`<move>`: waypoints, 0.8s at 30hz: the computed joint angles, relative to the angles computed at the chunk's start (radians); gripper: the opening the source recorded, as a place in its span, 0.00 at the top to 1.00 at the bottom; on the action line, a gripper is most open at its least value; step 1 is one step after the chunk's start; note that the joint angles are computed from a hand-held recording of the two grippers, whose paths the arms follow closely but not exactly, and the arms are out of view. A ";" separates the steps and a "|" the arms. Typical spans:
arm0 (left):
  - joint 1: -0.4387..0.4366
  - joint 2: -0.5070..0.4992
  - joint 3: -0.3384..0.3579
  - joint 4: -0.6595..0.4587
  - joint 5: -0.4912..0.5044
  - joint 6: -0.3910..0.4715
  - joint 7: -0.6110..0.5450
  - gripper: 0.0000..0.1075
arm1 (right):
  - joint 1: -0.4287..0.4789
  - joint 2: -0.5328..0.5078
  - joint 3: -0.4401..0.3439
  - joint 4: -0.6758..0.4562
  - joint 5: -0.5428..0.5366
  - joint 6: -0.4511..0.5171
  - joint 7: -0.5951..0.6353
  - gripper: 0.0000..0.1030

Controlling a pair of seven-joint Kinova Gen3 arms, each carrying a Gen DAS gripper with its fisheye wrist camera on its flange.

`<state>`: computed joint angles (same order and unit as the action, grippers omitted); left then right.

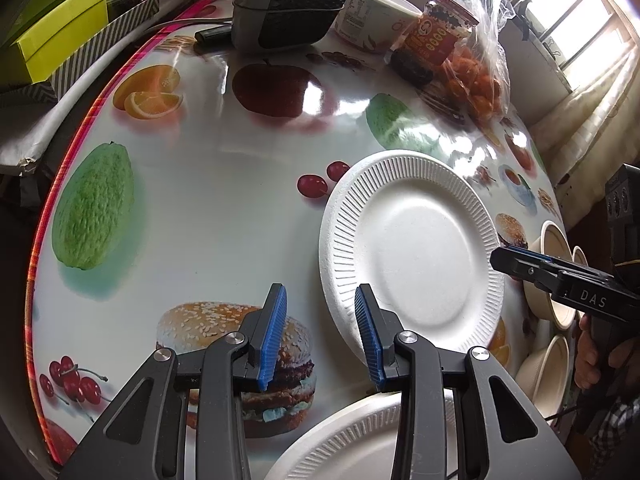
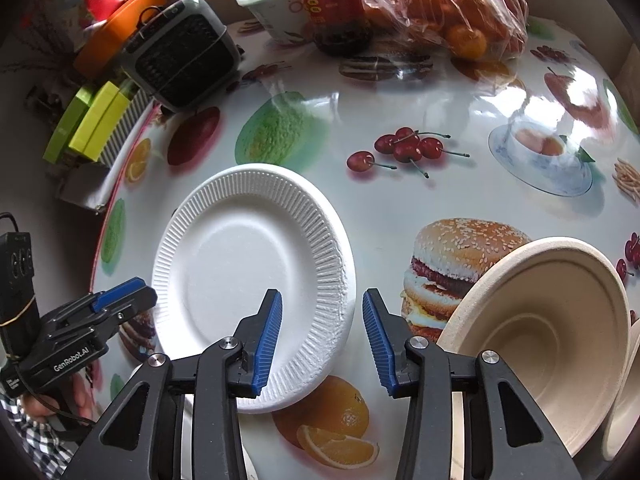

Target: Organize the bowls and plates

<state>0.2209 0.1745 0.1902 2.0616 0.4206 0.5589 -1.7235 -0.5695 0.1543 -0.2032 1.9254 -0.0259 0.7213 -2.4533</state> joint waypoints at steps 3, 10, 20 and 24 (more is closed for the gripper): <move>-0.001 0.007 0.002 -0.001 0.007 0.003 -0.002 0.66 | 0.003 -0.004 -0.001 0.004 -0.005 -0.006 0.004 0.65; 0.000 0.011 0.007 0.001 0.025 -0.002 -0.012 0.76 | 0.001 0.002 -0.003 0.000 -0.004 0.004 0.011 0.73; 0.004 0.004 0.005 0.002 0.029 -0.009 -0.007 0.81 | -0.002 -0.003 -0.002 0.006 0.004 0.005 0.004 0.80; 0.003 -0.001 0.006 0.006 0.032 -0.014 -0.006 0.82 | -0.001 -0.007 -0.002 0.013 0.005 -0.001 -0.002 0.82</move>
